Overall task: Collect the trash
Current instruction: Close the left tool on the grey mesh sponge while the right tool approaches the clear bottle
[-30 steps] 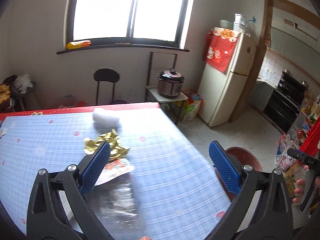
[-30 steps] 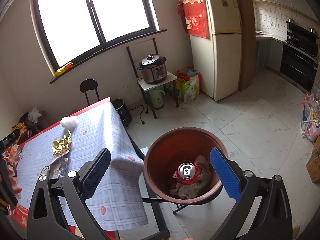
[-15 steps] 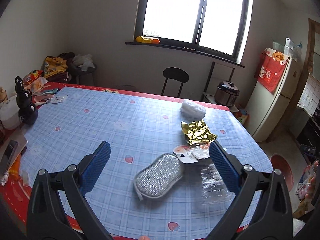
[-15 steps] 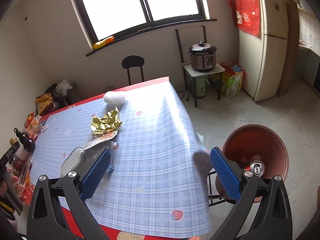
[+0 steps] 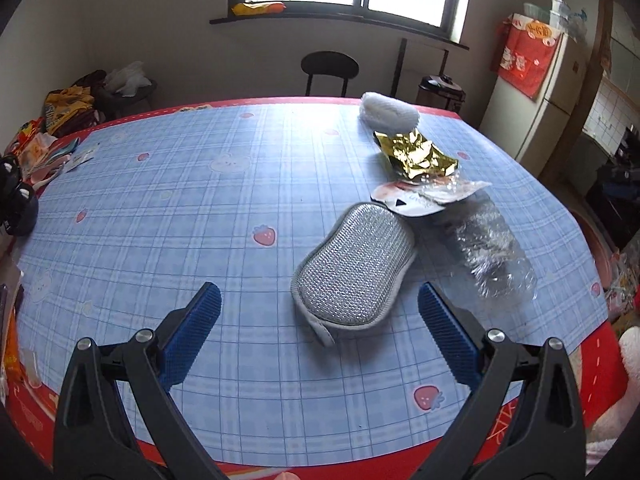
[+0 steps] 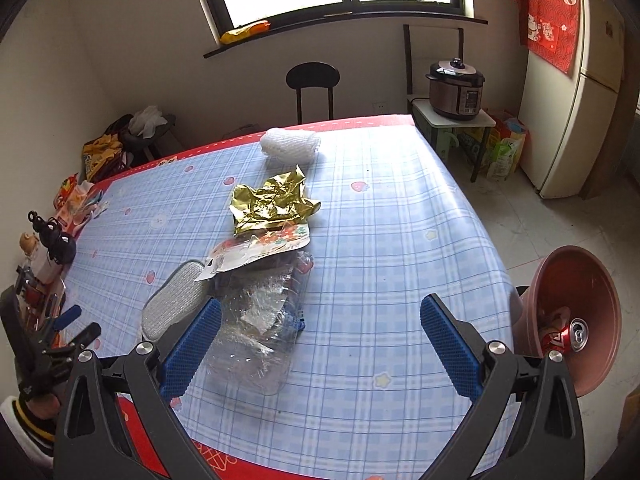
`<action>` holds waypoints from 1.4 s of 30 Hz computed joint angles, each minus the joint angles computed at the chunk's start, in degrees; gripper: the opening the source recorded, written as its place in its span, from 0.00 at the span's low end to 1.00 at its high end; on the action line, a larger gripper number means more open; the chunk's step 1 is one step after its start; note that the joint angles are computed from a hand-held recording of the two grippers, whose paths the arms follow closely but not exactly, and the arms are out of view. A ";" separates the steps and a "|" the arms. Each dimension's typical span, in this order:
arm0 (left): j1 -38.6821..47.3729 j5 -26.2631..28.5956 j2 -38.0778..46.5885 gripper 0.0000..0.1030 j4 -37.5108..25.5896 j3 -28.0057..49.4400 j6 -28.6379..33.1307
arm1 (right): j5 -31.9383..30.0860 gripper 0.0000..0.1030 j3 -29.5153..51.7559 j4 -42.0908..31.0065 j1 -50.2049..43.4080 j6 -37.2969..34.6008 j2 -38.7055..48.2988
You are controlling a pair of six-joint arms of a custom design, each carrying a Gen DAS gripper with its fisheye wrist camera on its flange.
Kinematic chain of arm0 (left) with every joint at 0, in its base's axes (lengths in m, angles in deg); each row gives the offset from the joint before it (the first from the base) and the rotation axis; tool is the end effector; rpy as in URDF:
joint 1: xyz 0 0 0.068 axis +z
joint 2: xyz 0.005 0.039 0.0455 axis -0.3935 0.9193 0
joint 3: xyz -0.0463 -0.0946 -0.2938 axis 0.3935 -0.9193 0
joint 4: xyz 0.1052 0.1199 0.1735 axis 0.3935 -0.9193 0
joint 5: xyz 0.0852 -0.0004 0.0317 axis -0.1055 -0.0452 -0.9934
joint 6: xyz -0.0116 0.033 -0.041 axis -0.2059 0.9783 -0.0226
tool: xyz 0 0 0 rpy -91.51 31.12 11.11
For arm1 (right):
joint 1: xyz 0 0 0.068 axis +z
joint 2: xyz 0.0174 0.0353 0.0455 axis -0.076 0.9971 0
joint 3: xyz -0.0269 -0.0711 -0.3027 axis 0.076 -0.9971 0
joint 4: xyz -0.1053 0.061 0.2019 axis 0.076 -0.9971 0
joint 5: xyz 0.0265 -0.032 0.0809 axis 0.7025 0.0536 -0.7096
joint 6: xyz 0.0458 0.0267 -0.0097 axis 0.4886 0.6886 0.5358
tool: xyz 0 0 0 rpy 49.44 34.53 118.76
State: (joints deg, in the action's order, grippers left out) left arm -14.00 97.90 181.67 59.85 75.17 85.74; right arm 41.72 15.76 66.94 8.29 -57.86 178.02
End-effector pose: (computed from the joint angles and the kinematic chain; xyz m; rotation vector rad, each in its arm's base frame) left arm 0.2962 0.0360 0.1314 0.3747 2.4087 -0.1929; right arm 0.2622 0.0581 0.1708 0.2276 2.4576 0.2444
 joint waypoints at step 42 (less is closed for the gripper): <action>1.28 12.54 16.91 0.27 -22.76 26.23 -0.14 | -8.47 0.95 10.02 7.59 4.74 6.73 28.29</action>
State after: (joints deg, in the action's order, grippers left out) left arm -12.71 110.44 198.58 37.09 101.41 85.60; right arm 33.25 25.79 74.53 13.04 -51.13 206.31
